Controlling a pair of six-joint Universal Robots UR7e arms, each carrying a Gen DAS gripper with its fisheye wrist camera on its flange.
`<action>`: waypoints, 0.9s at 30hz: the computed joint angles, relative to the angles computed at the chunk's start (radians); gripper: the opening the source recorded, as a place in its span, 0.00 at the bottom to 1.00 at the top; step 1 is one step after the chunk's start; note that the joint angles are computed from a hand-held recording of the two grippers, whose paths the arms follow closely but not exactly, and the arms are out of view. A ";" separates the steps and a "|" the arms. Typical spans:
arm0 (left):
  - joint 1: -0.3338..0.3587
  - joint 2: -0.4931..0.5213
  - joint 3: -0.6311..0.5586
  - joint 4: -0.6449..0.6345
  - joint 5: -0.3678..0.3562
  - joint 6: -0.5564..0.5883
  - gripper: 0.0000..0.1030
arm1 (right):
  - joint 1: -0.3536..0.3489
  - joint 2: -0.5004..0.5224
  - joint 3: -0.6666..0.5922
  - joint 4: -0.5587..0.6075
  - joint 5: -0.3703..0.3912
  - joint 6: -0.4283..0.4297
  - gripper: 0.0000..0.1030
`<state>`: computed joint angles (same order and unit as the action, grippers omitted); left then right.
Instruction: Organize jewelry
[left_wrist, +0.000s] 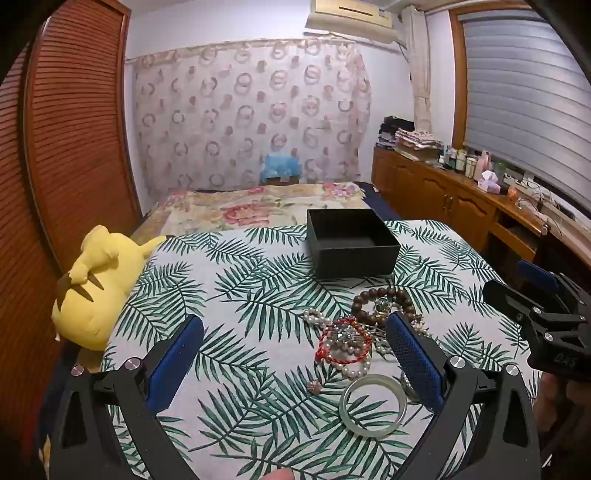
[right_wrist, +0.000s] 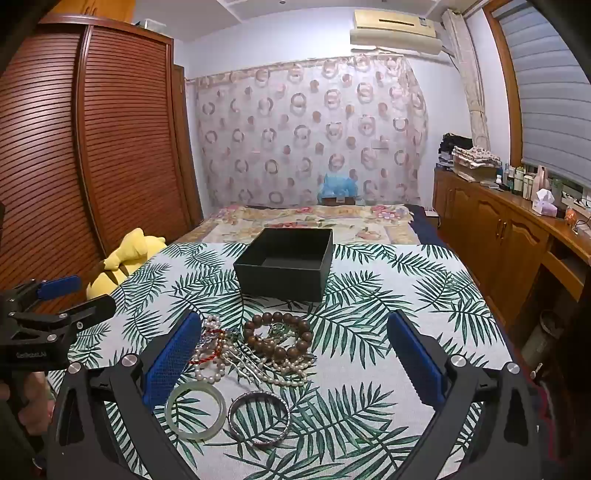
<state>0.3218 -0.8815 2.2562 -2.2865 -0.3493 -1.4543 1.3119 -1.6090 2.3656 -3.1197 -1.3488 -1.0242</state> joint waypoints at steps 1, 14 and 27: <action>0.000 0.000 0.000 0.000 0.000 0.000 0.93 | 0.000 -0.001 -0.001 0.004 -0.001 0.004 0.98; 0.000 0.000 0.000 0.001 0.001 0.000 0.93 | -0.002 -0.005 0.000 0.008 0.004 0.006 0.98; 0.000 0.001 0.001 -0.005 0.002 0.003 0.93 | -0.002 -0.006 0.001 0.007 0.007 0.008 0.98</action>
